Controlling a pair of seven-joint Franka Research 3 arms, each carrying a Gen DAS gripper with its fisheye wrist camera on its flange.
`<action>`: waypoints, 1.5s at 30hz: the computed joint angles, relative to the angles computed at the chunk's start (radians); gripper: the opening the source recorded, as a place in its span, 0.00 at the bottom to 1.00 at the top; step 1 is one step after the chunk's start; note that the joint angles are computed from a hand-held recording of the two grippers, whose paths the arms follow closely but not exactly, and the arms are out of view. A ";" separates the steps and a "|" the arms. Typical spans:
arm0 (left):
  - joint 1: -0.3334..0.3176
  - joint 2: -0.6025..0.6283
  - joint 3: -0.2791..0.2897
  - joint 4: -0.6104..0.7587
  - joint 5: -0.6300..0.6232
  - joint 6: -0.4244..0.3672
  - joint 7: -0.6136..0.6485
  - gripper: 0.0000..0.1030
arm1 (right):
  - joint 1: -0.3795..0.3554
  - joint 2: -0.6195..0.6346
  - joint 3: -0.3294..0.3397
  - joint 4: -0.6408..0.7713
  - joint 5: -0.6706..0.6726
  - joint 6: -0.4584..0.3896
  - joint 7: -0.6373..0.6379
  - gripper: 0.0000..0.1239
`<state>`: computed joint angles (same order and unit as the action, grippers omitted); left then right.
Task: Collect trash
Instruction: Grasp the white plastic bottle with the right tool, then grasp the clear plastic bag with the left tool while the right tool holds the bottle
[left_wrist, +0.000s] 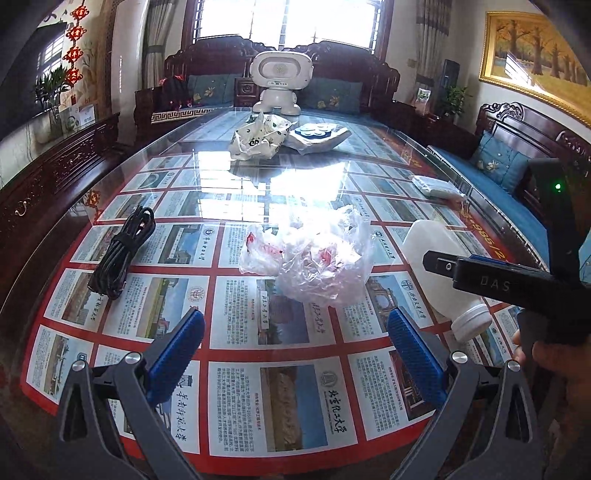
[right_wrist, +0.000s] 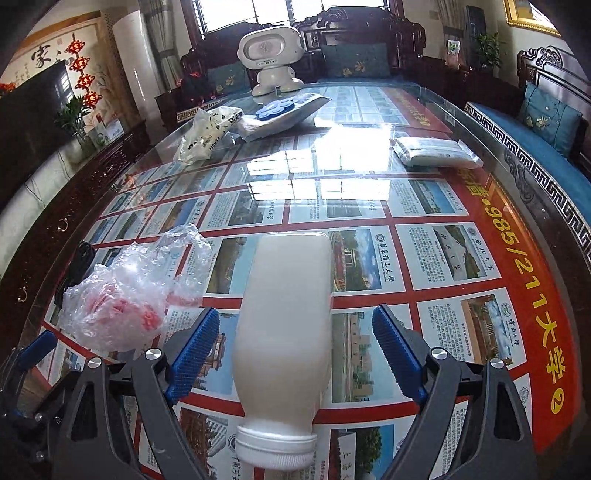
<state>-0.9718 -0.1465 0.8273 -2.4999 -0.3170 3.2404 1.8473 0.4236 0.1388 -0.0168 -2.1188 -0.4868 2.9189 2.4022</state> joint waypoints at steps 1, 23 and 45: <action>-0.003 0.004 0.003 0.003 -0.002 0.001 -0.001 0.96 | -0.001 0.011 0.004 0.014 0.011 -0.018 -0.012 0.66; 0.328 0.210 -0.301 0.192 0.148 -0.074 -0.179 0.96 | -0.039 -0.055 0.042 -0.086 0.220 0.103 -0.246 0.41; 0.830 0.110 -0.904 0.177 -0.514 -0.162 0.449 0.34 | -0.046 -0.115 0.083 -0.155 0.443 0.139 -0.436 0.40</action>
<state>-0.1421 -0.0361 -0.0772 -2.3224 -0.8305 3.0783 2.2966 0.3779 0.0235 0.0659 -2.2738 -0.0440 3.0576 1.9662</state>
